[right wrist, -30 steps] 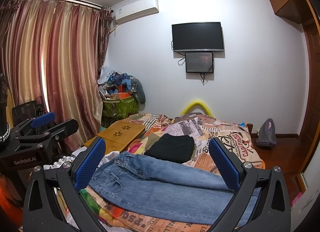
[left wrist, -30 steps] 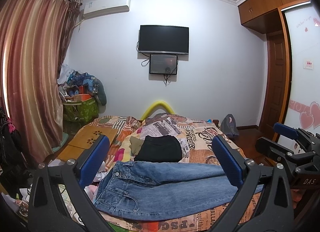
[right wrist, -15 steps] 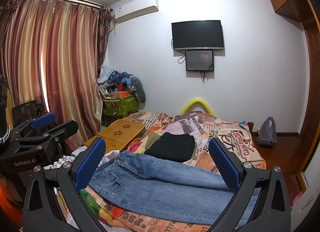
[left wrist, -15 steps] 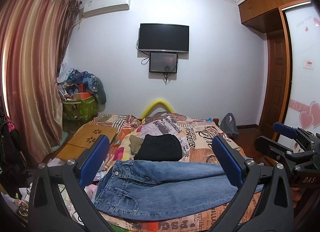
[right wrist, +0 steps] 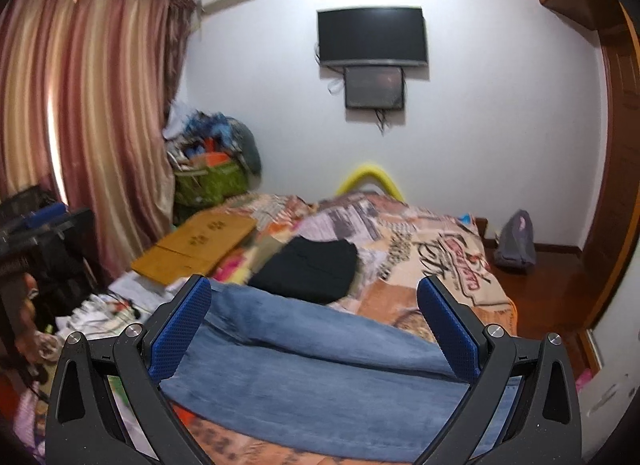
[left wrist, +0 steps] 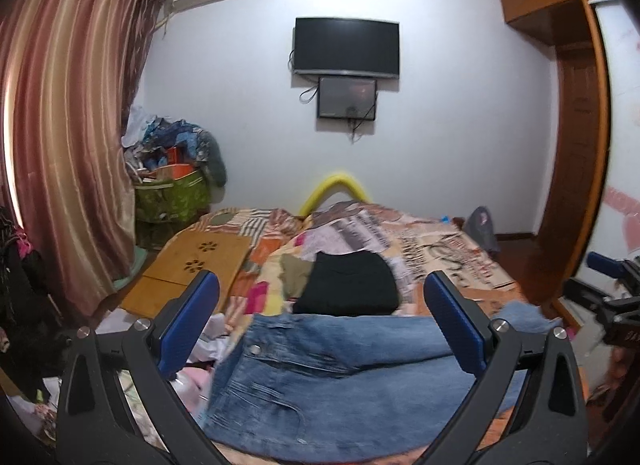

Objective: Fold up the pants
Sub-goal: 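Lower both grippers onto the jeans and close them on the waistband and hem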

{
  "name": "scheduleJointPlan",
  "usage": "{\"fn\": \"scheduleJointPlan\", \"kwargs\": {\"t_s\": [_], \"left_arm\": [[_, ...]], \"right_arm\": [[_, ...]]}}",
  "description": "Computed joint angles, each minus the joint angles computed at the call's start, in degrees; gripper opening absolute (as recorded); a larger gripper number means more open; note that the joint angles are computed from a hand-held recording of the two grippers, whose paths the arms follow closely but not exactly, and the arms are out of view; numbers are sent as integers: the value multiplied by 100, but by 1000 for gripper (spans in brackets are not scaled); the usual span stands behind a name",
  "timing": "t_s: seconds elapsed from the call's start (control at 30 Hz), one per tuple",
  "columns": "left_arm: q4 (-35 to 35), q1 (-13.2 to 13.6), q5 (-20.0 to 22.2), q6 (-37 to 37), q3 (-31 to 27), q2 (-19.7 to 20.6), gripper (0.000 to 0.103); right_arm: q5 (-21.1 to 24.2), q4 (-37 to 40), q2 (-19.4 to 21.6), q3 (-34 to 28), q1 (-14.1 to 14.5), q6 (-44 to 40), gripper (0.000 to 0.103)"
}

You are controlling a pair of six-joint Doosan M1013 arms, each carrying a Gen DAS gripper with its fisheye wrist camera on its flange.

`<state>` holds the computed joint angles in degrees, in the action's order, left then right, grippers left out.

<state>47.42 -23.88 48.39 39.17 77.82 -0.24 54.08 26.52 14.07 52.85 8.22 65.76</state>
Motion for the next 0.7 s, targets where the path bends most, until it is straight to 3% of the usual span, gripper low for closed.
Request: {"fn": "scheduleJointPlan", "kwargs": {"t_s": [0.2,0.4,0.7], "left_arm": [[-1092,647,243,1060,-503,586,103],[-1832,1170,689,1559,-1050,1276,103],[-2545,1670,1410,2112,-1835,2297,103]], "right_arm": [[496,-259,545,-543,-160,212,102],[1008,-1146,1066,-1253,-119,379,102],[1813,-1476,1937,-2279,-151,104,102]]}}
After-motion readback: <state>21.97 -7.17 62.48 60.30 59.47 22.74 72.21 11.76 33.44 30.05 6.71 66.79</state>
